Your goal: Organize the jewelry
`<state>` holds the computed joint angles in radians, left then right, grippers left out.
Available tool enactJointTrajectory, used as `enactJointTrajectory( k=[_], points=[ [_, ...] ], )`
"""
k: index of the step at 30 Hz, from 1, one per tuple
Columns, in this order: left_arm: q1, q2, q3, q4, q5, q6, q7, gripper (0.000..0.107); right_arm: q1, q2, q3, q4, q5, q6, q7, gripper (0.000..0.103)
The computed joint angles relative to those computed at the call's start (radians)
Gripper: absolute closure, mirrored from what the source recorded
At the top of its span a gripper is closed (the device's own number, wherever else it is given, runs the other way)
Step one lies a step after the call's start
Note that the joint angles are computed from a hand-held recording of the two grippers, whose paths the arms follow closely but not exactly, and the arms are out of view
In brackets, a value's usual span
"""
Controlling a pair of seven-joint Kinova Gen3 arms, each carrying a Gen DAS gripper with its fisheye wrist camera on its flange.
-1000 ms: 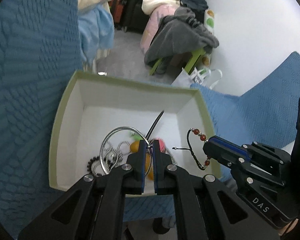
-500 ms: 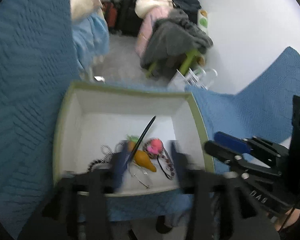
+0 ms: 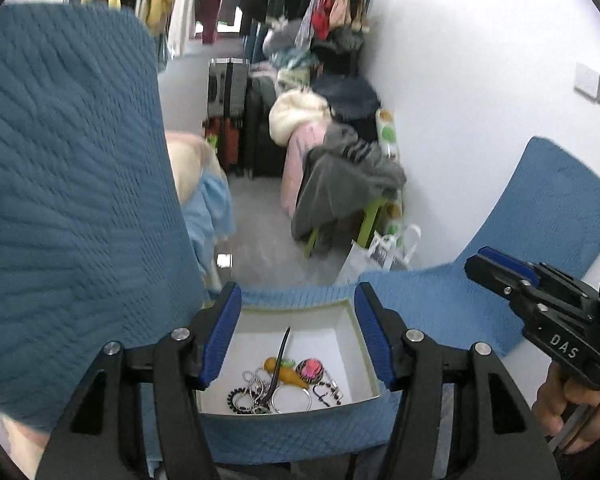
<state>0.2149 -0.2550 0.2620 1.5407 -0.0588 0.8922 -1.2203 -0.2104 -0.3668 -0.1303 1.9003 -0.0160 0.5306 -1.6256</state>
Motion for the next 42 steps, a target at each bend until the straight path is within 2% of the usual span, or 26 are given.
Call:
enactJointTrajectory(
  k=[2, 6, 10, 13, 18, 19, 23, 30, 32, 33, 36, 40, 42],
  points=[
    [0.001, -0.025, 0.006, -0.009, -0.010, 0.008, -0.005, 0.048, 0.005, -0.038, -0.010, 0.006, 0.001, -0.006, -0.011, 0.079],
    [-0.026, -0.071, 0.061, -0.014, -0.047, 0.022, 0.042, 0.048, 0.031, -0.101, -0.042, 0.028, 0.011, -0.015, -0.046, 0.079],
    [-0.042, -0.101, 0.114, -0.014, -0.064, 0.031, 0.071, 0.048, 0.137, -0.179, -0.144, 0.085, 0.073, -0.041, -0.124, 0.076],
    [-0.017, -0.120, 0.098, -0.006, -0.028, 0.036, 0.051, 0.045, 0.114, -0.214, -0.135, 0.118, 0.061, -0.022, -0.131, 0.076],
    [-0.043, -0.138, 0.138, -0.002, -0.019, 0.073, 0.080, 0.041, 0.078, -0.243, -0.112, 0.134, 0.049, 0.046, -0.124, 0.076],
    [-0.057, -0.142, 0.160, -0.006, -0.029, 0.095, 0.096, 0.039, 0.081, -0.250, -0.113, 0.139, 0.049, 0.058, -0.125, 0.076],
    [-0.060, -0.161, 0.166, 0.016, -0.016, 0.103, 0.118, 0.026, 0.056, -0.270, -0.077, 0.165, 0.023, 0.114, -0.121, 0.076],
    [-0.118, -0.194, 0.214, 0.050, -0.033, 0.146, 0.195, 0.021, 0.062, -0.284, -0.063, 0.206, 0.013, 0.187, -0.114, 0.075],
    [-0.139, -0.199, 0.236, 0.051, -0.050, 0.167, 0.213, 0.020, 0.070, -0.288, -0.062, 0.215, 0.012, 0.189, -0.119, 0.069],
    [-0.145, -0.203, 0.244, 0.055, -0.055, 0.171, 0.218, 0.020, 0.072, -0.290, -0.060, 0.217, 0.012, 0.189, -0.120, 0.063],
    [-0.150, -0.205, 0.251, 0.071, -0.054, 0.172, 0.230, 0.015, 0.104, -0.302, -0.078, 0.227, 0.028, 0.176, -0.135, 0.031],
    [-0.146, -0.205, 0.248, 0.082, -0.050, 0.184, 0.237, 0.013, 0.122, -0.310, -0.081, 0.235, 0.033, 0.155, -0.148, 0.008],
    [-0.132, -0.202, 0.231, 0.081, -0.040, 0.183, 0.230, 0.012, 0.113, -0.303, -0.069, 0.232, 0.025, 0.162, -0.149, 0.000]
  ],
)
